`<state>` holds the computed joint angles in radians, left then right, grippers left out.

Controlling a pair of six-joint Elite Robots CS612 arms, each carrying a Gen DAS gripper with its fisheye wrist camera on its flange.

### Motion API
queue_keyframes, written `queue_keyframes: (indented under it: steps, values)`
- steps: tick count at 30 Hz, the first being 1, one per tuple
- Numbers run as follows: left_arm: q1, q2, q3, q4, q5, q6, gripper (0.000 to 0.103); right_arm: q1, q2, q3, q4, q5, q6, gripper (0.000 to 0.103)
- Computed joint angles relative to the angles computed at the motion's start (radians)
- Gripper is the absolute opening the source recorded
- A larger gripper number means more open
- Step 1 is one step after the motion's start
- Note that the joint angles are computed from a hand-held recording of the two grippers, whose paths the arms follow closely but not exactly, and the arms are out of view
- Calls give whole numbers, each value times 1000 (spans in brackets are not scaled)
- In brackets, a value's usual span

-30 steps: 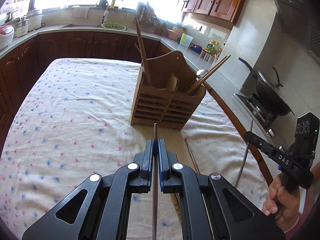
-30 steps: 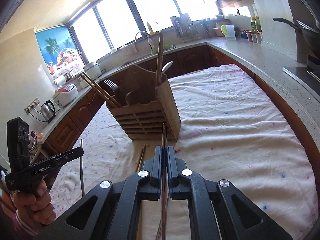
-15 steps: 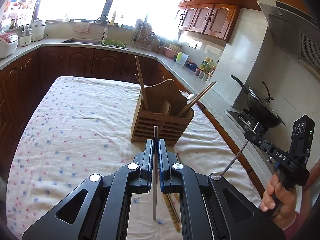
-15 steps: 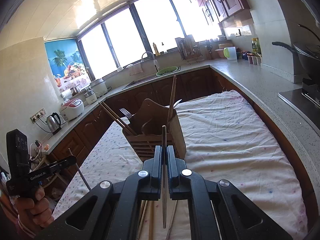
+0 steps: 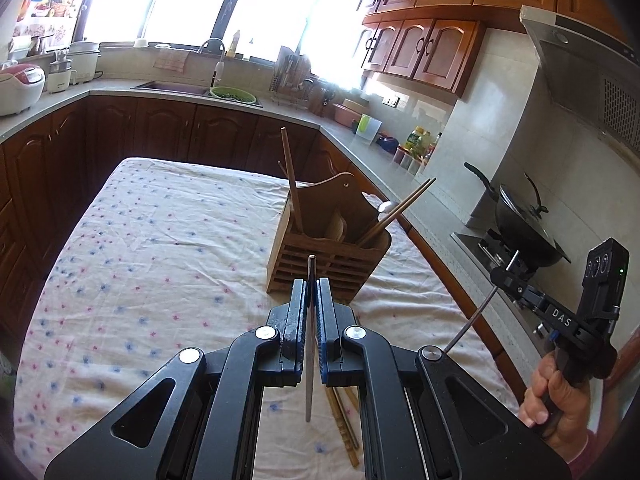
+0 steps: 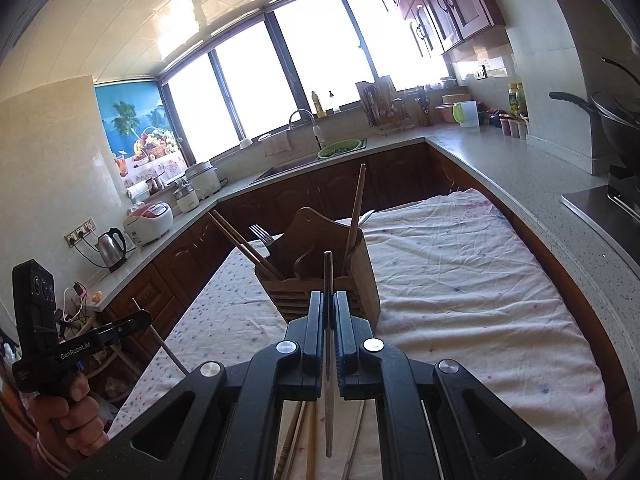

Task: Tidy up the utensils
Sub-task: 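Lift the metal chopstick into the holder with the left tool while the right tool inserts its own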

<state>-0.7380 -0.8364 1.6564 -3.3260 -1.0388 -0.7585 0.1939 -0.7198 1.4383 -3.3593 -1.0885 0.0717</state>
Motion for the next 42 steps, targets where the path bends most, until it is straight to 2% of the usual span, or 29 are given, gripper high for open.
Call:
queue_keyframes:
  steps: [12,21,28,33,37,42]
  values:
    - [7,5,-19,-5,13,5,4,1,12,-23,-12,1,11,5]
    - [21,20,-78,-26,11,73,4,6,34,-76,-41,2,42,5]
    - [34,37,-163,-81,56,187,4,17,71,-180,-99,-8,91,5]
    - [51,69,-244,-119,101,250,4,25,113,-291,-139,-39,141,5]
    - [69,105,-311,-111,133,252,4,36,150,-373,-130,-80,144,5]
    - [86,155,-371,-82,150,215,4,49,190,-433,-104,-128,118,5]
